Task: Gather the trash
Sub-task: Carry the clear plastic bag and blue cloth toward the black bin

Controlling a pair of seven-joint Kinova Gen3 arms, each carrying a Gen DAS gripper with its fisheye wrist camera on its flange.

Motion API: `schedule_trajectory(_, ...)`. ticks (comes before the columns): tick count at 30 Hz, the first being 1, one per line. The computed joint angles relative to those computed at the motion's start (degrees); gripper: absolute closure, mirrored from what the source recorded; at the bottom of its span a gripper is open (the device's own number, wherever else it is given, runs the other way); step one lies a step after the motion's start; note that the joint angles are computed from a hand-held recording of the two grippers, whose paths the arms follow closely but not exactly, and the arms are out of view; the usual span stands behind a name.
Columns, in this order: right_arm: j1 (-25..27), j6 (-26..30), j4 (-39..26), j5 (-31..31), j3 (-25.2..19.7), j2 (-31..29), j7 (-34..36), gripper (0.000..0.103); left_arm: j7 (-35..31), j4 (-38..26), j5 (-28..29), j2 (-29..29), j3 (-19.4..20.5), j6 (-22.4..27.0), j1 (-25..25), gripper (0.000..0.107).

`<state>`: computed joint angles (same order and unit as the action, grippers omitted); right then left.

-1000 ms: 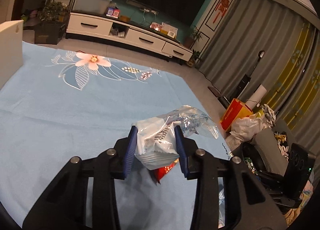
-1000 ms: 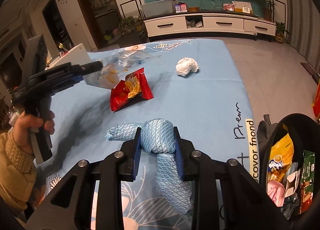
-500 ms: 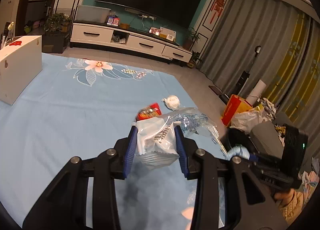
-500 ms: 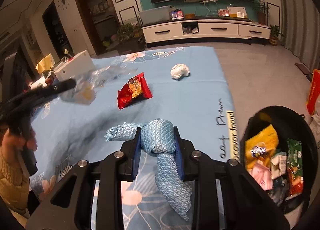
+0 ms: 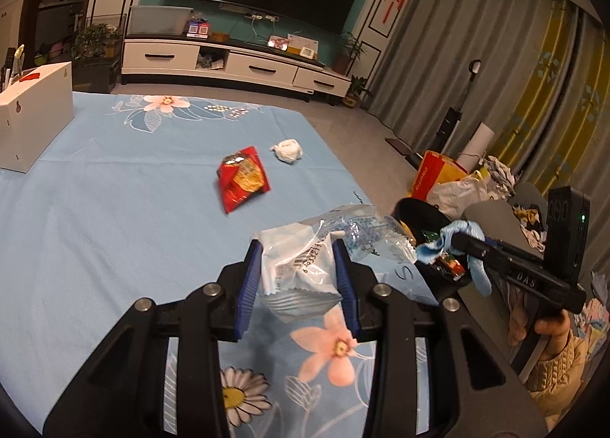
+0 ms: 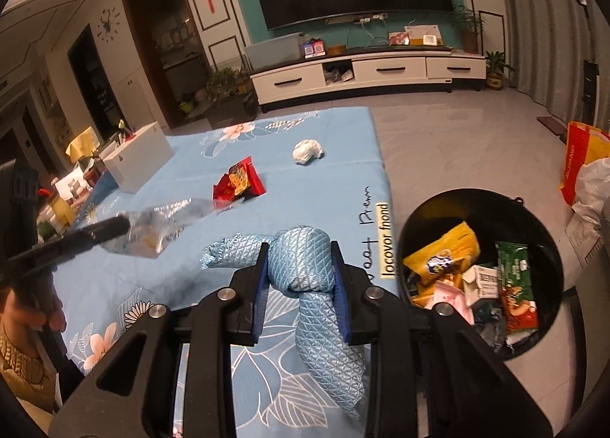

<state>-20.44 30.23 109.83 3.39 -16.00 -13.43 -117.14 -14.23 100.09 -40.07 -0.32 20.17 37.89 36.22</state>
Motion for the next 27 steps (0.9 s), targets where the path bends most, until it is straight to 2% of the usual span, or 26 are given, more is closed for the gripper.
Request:
schedule_trajectory(11,2.71,-0.67,3.24,-1.24,0.99,-5.97,-0.23,0.073,0.05,-5.18,-2.76,2.79,0.94,4.70,5.10,0.069)
schedule_trajectory(27,6.12,-2.03,7.14,-4.56,3.64,-10.31,1.69,0.073,-8.24,-14.41,-0.89,9.08,-3.59,6.79,11.70,0.069)
